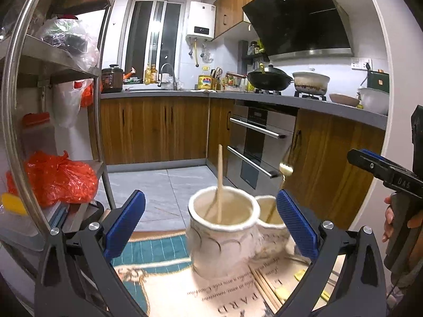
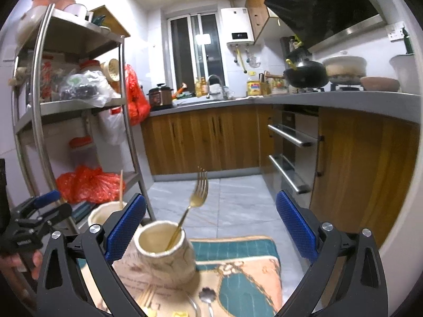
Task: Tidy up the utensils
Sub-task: 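Open both tools and withdraw them back over the remaining utensils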
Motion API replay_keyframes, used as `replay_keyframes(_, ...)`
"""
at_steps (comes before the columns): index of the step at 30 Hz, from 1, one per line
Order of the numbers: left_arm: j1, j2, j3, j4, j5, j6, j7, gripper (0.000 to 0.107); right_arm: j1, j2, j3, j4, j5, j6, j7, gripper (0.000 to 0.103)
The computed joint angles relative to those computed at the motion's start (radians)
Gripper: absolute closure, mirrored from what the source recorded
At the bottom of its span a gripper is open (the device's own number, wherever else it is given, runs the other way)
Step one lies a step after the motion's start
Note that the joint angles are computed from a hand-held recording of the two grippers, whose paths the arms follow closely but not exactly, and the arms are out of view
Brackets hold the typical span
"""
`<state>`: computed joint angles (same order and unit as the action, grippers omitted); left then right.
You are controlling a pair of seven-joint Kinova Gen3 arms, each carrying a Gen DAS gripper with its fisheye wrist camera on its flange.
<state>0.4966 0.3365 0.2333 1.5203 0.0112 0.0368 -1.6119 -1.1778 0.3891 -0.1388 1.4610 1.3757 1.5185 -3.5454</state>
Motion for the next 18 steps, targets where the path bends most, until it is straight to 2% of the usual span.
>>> replay_keyframes(5,-0.015,-0.028,0.031,0.038,-0.001,0.028,-0.012,0.01,-0.025,0.001,-0.018,0.015,-0.034,0.023,-0.002,0.005)
replay_keyframes(8,0.042,-0.045,-0.026,0.059,-0.013,0.04,-0.006,0.01,-0.036,-0.006,-0.028,0.032,-0.059,0.033,-0.011,0.005)
replay_keyframes(18,0.111,-0.047,-0.072,0.085,-0.054,0.135,0.018,0.01,-0.048,-0.02,-0.057,0.082,-0.127,0.057,-0.057,0.005)
